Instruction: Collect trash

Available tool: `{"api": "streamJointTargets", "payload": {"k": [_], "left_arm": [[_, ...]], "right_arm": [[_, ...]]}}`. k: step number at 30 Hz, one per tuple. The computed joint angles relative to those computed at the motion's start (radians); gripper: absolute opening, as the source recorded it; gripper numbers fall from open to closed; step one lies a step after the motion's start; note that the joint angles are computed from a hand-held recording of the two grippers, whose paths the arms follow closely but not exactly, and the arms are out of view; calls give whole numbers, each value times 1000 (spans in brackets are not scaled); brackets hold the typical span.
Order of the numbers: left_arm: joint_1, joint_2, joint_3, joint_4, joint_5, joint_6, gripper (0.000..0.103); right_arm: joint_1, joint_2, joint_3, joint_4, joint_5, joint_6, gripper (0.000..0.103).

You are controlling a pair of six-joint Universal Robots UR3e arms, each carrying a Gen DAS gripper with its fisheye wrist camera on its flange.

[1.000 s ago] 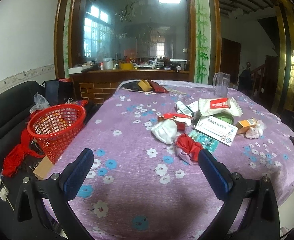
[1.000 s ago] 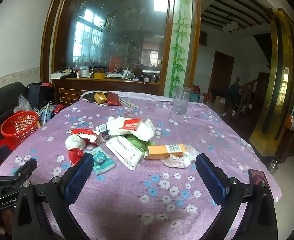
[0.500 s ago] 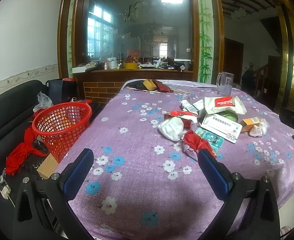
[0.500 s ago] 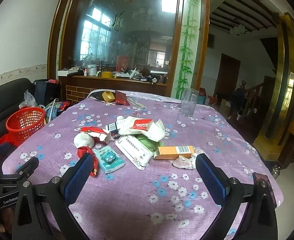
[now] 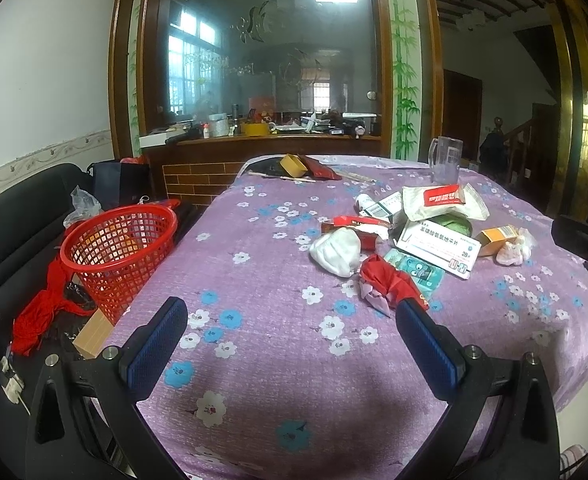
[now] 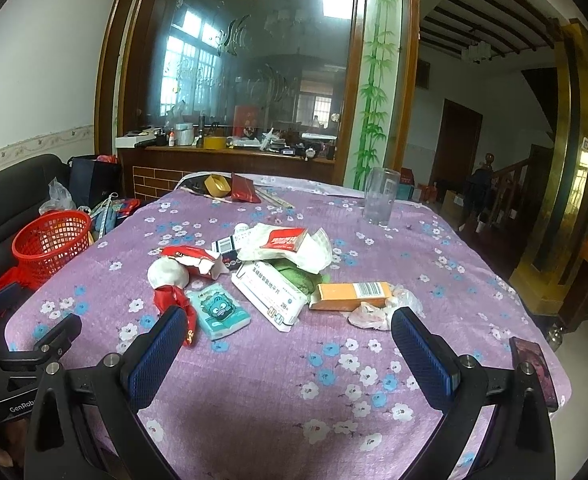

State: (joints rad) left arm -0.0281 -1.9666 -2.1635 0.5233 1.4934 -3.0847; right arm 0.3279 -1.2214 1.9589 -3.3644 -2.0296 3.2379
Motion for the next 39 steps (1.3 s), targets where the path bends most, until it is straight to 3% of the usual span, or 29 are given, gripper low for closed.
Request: {"api": "streamJointTargets", "payload": {"k": [6,9,14,15,18,23,27,31,39], "left_arm": [[0,-2,28,-50,-20,11,103],[16,21,112,-239,-100,25,103],[10,-35,321,-505,-187,19,103],[4,-60,386,-584,-211,18,99],[-12,-130,545,-766,-256,10,73],[-40,-274,787,-970,-274,-29,67],[-65,-362,923,-1056,-257,-34,51],[-54,-374,930,-1045,-273,-37,42],[42,-255,718,-950,-346,4,39]], "right_arm": [[-42,-12,23,12,80,6,103],[-121,-46,60,37,215,17,98],[-210,-55,69,90,325,6,77],[-232,-55,68,104,352,3,76],[-277,-53,64,123,405,-17,73],[-317,-43,53,134,454,-25,72],[-344,-18,45,139,492,-27,72],[-362,-6,29,163,534,-34,73],[-381,71,-129,340,707,-115,73]]}}
